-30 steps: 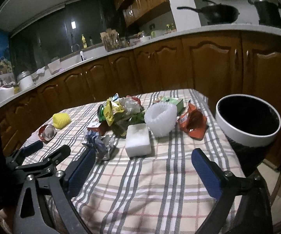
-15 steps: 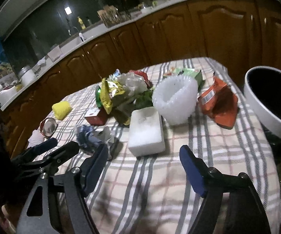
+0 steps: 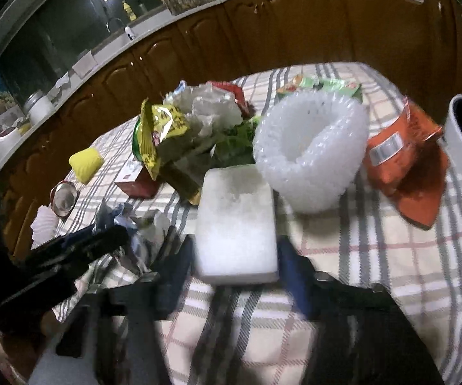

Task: Collect trash
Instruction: 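Grasp the white foam block with the right tool while the left tool grasps crumpled blue-white paper, then carry both items to the white bin and open both tools to drop them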

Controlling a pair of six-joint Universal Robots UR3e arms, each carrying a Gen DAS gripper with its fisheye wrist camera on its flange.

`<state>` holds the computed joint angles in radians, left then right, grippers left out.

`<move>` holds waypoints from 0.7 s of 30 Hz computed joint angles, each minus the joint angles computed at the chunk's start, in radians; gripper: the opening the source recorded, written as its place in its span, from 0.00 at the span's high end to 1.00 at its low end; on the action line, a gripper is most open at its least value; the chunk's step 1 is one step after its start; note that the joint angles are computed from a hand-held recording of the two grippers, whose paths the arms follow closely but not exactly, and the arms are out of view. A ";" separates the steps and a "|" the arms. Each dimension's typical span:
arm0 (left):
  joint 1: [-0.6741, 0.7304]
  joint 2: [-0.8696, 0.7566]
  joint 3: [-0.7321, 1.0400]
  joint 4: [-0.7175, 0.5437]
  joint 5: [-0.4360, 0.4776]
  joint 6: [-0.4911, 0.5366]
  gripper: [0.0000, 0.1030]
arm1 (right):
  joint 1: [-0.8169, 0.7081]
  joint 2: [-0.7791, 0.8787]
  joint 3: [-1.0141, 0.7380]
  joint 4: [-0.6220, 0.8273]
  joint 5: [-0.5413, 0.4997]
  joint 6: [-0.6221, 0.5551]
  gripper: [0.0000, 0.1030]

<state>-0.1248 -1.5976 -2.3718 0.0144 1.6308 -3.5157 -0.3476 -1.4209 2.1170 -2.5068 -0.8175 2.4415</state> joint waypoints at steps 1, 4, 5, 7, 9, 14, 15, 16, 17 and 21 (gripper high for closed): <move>0.003 0.006 -0.005 0.005 -0.004 0.003 0.74 | -0.008 -0.008 0.011 -0.001 0.010 -0.008 0.51; -0.011 0.037 -0.018 0.006 0.014 0.003 0.74 | -0.059 -0.072 0.040 0.103 0.061 -0.093 0.52; -0.013 0.051 -0.024 0.004 0.016 0.003 0.74 | -0.074 -0.098 0.056 0.127 0.073 -0.117 0.52; -0.021 0.083 -0.035 -0.004 0.022 0.003 0.74 | -0.117 -0.158 0.075 0.219 0.099 -0.184 0.52; -0.033 0.116 -0.042 -0.015 0.026 -0.003 0.75 | -0.165 -0.226 0.094 0.320 0.123 -0.254 0.52; -0.093 0.135 0.001 -0.033 0.052 -0.008 0.75 | -0.299 -0.384 0.095 0.622 0.171 -0.453 0.52; -0.114 0.122 0.024 -0.033 0.063 -0.007 0.75 | -0.326 -0.409 0.090 0.669 0.177 -0.485 0.52; -0.133 0.104 0.046 -0.033 0.074 -0.006 0.75 | -0.349 -0.425 0.086 0.696 0.182 -0.505 0.52; -0.150 0.086 0.068 -0.035 0.083 -0.008 0.75 | -0.370 -0.436 0.080 0.720 0.187 -0.521 0.52; -0.198 0.009 0.169 -0.053 0.081 -0.004 0.75 | -0.446 -0.437 0.046 0.776 0.198 -0.562 0.52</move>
